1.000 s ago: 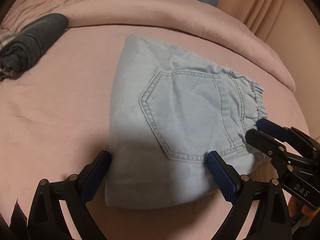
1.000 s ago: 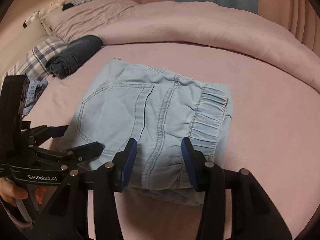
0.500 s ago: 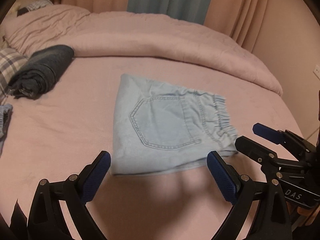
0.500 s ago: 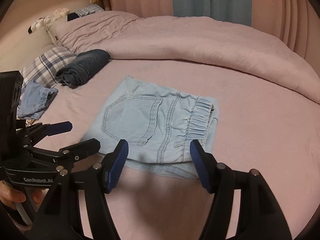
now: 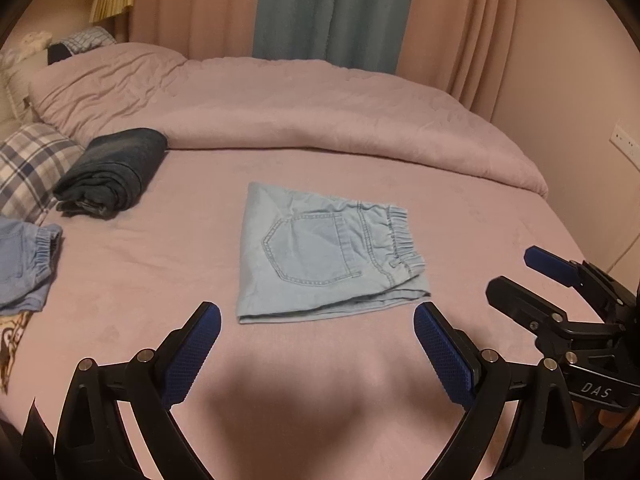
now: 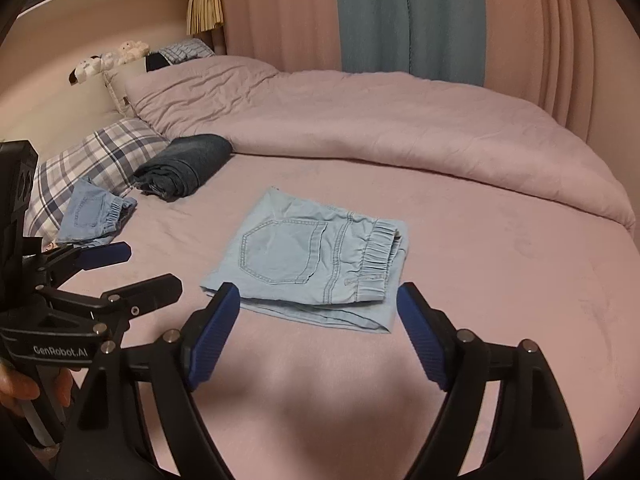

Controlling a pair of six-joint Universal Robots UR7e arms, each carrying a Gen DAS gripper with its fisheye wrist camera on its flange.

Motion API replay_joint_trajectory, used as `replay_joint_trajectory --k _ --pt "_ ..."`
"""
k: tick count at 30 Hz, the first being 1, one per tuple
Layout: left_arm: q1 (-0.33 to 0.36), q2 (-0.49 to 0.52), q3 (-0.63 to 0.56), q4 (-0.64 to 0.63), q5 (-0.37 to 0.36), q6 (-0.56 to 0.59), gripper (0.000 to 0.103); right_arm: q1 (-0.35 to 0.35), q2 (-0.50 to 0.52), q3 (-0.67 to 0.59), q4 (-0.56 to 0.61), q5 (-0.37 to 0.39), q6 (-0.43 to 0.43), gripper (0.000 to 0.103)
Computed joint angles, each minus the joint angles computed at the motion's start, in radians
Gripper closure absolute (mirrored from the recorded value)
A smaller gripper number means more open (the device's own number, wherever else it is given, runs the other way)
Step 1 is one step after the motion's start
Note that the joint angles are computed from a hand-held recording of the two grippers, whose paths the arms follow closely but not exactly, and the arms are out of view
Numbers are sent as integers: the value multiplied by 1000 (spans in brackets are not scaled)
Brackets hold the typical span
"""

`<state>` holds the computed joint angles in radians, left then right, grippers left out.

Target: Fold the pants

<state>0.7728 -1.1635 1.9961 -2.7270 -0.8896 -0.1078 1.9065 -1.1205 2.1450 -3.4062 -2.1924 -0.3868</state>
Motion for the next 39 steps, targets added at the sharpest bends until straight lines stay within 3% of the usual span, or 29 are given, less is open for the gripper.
replay_joint_trajectory --k 11,24,26,28,32,35,37,39 --pt "-52 -43 44 49 81 -87 6 46 -63 56 4 -32 58 15" --pt "-89 -77 56 99 81 -178 3 57 -117 86 12 -34 102 3" --pt "-88 -86 53 100 50 -185 3 63 -127 89 13 -38 105 1" --pt "-84 -92 41 126 19 -213 3 68 -137 93 9 -39 103 0" --pt "-102 -90 13 203 50 -256 3 76 -154 93 33 -52 120 0" --pt "-110 -91 1 216 31 -257 3 84 -163 88 56 -64 129 0" --pt "-120 -86 -19 257 45 -264 3 96 -170 74 85 -78 129 0" --pt "-136 -69 -58 343 104 -282 3 114 -173 44 165 -129 146 0"
